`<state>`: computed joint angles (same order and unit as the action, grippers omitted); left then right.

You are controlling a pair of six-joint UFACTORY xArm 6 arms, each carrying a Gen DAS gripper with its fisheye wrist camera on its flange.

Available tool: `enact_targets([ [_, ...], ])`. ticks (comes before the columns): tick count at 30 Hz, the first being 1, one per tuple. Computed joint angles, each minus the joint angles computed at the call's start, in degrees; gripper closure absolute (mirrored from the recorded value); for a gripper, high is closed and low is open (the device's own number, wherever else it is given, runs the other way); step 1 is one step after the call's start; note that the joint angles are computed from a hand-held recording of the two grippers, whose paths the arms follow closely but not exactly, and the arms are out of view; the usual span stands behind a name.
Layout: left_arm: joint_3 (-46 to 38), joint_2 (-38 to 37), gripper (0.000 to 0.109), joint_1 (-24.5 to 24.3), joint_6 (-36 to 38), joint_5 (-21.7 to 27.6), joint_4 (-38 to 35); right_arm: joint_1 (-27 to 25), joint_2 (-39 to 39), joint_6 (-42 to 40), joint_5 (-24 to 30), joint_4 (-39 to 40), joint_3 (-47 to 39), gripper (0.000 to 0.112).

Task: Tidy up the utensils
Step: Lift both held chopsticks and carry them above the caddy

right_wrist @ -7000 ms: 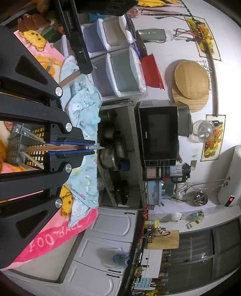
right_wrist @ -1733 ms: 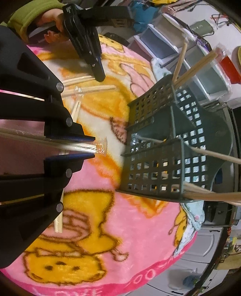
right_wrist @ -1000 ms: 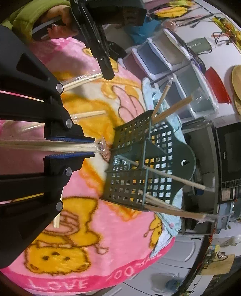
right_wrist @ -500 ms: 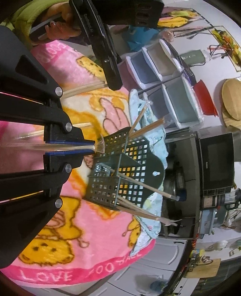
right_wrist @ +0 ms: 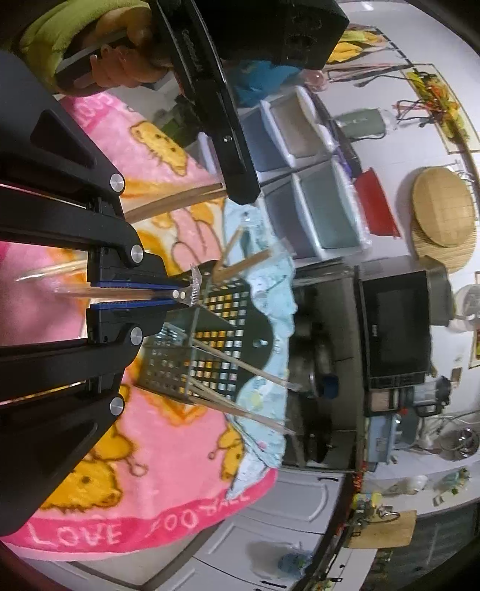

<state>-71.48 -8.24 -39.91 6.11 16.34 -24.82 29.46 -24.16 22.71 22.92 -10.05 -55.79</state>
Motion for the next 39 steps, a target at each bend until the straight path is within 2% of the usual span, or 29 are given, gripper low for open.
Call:
enact_targets([
  [7,-4.5,2.0,0.108,0.1,0.5,-0.7,0.9,-0.7,-1.1,4.3,-1.9,-5.9,-0.9,0.107],
  [23,-14.7,7.7,0.107,0.9,-1.9,-3.2,4.3,-2.9,0.3,9.2,-4.7,-12.2,-5.7,0.107],
  [26,-16.9,9.2,0.107,1.2,-3.2,-3.3,5.2,-3.3,0.9,11.5,-4.9,-15.5,-7.1,0.107],
  [30,-20.5,11.5,0.108,1.6,-4.3,-2.5,5.9,-4.3,2.0,17.6,-5.1,-24.0,-9.6,0.107],
  [39,-29.5,17.7,0.108,2.5,-9.5,-1.9,11.0,-7.2,4.2,23.5,-7.3,-31.4,-13.7,0.107],
])
